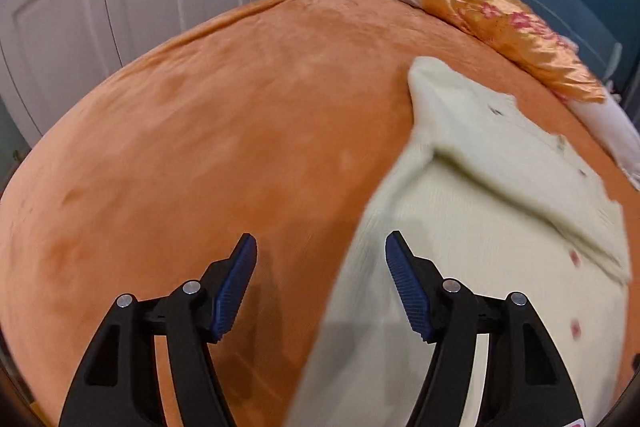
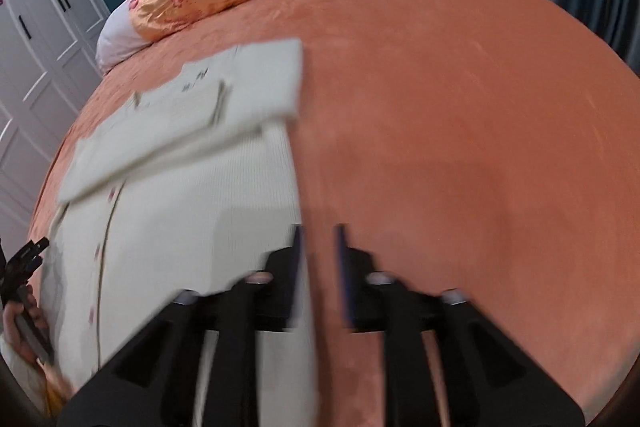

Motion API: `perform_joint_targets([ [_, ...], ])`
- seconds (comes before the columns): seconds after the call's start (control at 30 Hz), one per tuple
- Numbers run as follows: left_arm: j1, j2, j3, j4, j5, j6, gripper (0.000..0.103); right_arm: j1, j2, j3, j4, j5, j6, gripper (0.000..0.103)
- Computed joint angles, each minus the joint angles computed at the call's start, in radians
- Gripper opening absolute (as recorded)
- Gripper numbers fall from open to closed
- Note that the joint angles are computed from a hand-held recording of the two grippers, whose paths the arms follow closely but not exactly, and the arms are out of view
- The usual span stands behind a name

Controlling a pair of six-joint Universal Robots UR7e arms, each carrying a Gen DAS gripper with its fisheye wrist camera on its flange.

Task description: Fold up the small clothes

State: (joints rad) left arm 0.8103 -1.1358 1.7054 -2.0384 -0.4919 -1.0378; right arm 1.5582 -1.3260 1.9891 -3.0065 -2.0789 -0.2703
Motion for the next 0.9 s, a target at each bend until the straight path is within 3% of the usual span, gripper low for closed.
perform_joint_targets([
  [0.07, -0.038, -0.067, 0.066, 0.025, -0.060, -0.021, 0.069, -0.016, -0.087, 0.083, 0.059, 0.029, 0.017, 0.053],
  [0.13, -0.073, -0.134, 0.135, 0.024, -0.144, -0.034, 0.080, -0.036, -0.162, 0.146, 0.136, 0.082, 0.053, 0.060],
  [0.3, -0.106, -0.198, 0.245, -0.047, -0.304, -0.089, 0.081, -0.100, -0.245, 0.260, 0.219, 0.282, 0.162, 0.068],
  [0.33, -0.111, -0.200, 0.257, -0.060, -0.304, -0.096, 0.081, -0.105, -0.240, 0.279, 0.191, 0.308, 0.171, 0.073],
  [0.4, -0.124, -0.188, 0.262, -0.045, -0.275, -0.103, 0.082, -0.081, -0.205, 0.285, 0.121, 0.289, 0.171, 0.079],
  [0.5, -0.126, -0.163, 0.233, -0.008, -0.264, -0.099, 0.082, -0.057, -0.167, 0.279, 0.071, 0.269, 0.168, 0.079],
  [0.57, -0.124, -0.162, 0.234, -0.031, -0.274, -0.080, 0.077, -0.058, -0.154, 0.271, 0.057, 0.286, 0.171, 0.069],
  [0.67, -0.114, -0.150, 0.218, -0.045, -0.292, -0.037, 0.045, -0.063, -0.138, 0.261, 0.049, 0.300, 0.197, 0.046],
  [0.7, -0.112, -0.150, 0.211, -0.050, -0.311, -0.017, 0.024, -0.062, -0.134, 0.258, 0.051, 0.298, 0.202, 0.021],
  [0.73, -0.109, -0.156, 0.210, -0.071, -0.338, 0.006, 0.008, -0.060, -0.134, 0.255, 0.055, 0.295, 0.214, 0.007],
  [0.9, -0.162, -0.195, 0.206, -0.051, -0.318, 0.044, 0.007, -0.029, -0.199, 0.290, 0.013, 0.323, 0.161, 0.005],
])
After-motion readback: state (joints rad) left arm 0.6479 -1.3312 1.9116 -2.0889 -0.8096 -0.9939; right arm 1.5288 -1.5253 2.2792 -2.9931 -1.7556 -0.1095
